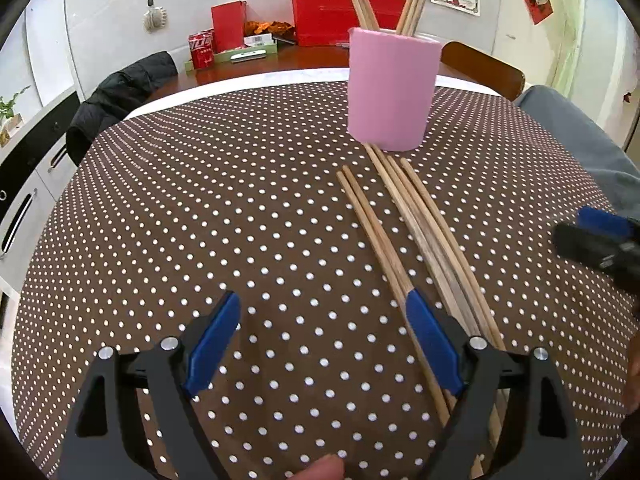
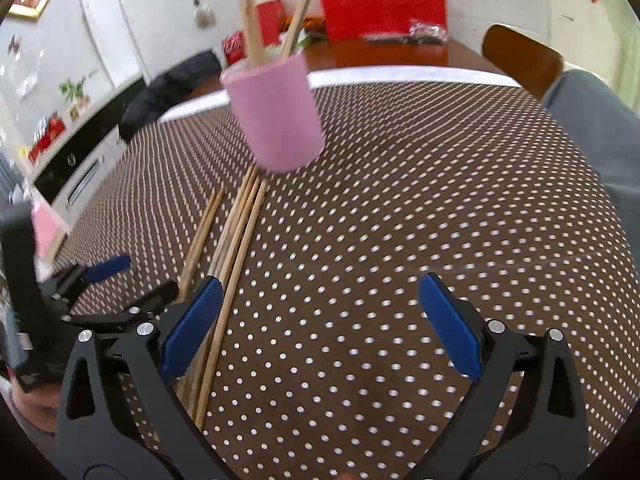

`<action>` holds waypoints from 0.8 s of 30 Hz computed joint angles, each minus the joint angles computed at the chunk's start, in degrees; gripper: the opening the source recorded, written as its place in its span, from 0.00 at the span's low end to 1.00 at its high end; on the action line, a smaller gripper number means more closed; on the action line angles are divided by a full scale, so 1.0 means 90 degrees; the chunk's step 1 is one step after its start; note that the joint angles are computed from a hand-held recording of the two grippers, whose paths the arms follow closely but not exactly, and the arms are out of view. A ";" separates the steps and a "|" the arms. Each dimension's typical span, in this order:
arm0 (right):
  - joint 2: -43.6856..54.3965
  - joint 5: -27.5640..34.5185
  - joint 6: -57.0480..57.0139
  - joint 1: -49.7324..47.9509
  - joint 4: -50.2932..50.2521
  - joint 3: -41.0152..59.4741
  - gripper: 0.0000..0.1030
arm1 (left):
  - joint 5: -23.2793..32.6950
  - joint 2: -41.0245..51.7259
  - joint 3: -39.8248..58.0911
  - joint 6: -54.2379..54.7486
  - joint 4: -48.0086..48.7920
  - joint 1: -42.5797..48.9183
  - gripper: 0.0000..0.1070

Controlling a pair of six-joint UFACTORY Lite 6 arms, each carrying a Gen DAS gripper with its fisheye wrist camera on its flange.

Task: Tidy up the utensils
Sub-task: 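Open both tools and move them back over the remaining chopsticks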

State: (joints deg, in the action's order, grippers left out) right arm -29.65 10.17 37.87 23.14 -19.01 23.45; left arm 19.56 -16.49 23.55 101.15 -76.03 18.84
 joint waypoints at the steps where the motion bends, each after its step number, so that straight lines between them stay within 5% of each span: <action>1: 0.0197 -0.0012 0.0496 0.0118 -0.0498 0.0080 0.94 | 0.0063 -0.0081 -0.0068 -0.0009 0.0048 0.0048 0.78; 4: 0.0747 -0.0039 0.2081 0.0406 -0.2075 0.0237 0.94 | 0.0189 -0.0315 -0.0273 -0.0089 0.0213 0.0115 0.78; 18: 0.2011 0.0121 0.5588 0.0951 -0.5553 0.0724 0.94 | -0.0349 0.0140 0.0041 -0.0611 0.0416 -0.0149 0.79; 24: 0.2520 0.0182 0.6427 0.1084 -0.6507 0.1044 0.94 | 0.0645 0.0265 0.0221 -0.0504 0.0586 0.0692 0.79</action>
State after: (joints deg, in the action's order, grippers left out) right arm -6.97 11.81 95.71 32.90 -77.58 32.85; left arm 25.37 -14.11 25.54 96.61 -70.76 25.07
